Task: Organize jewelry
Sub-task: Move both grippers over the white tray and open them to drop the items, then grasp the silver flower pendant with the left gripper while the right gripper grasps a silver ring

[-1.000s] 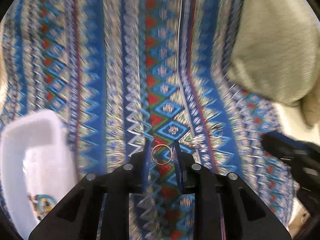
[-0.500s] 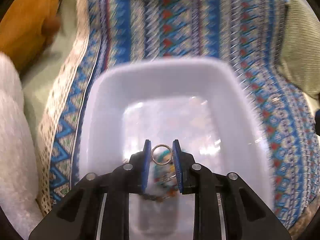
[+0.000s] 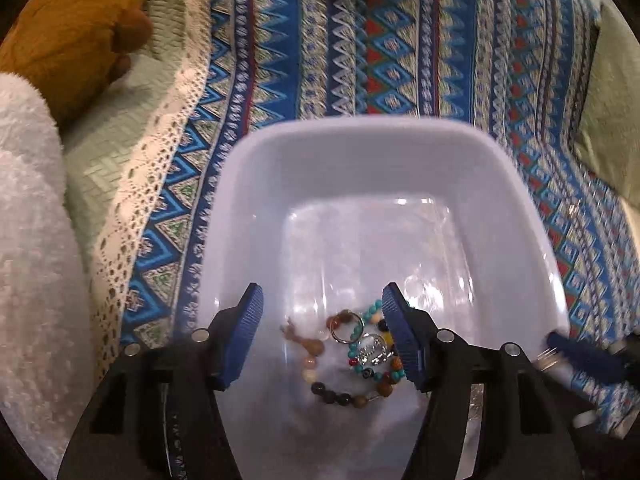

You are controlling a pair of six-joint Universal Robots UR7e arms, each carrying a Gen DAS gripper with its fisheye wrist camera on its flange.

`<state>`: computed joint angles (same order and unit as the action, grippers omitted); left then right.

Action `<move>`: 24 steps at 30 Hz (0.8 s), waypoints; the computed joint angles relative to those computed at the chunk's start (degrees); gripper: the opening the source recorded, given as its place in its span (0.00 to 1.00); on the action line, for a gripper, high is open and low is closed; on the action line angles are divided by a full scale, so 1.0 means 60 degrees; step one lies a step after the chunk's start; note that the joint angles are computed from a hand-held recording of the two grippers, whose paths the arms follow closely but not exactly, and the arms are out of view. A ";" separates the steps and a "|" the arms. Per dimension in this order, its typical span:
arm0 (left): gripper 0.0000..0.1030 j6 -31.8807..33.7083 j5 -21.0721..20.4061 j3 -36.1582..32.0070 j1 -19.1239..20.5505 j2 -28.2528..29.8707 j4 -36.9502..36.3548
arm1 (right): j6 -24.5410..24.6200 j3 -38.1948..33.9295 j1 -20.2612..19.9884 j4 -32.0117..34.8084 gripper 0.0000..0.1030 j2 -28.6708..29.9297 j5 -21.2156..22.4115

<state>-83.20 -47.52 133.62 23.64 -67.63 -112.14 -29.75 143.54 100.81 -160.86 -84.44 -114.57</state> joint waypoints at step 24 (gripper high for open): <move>0.65 0.0832 0.0078 -0.0208 -0.0537 0.0575 -0.1847 | -0.0849 -0.0703 -0.0608 0.0235 0.50 -0.1776 0.0038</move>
<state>-78.21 -47.05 132.37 20.41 -64.18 -123.22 -34.85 139.32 97.16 -159.46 -95.10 -114.34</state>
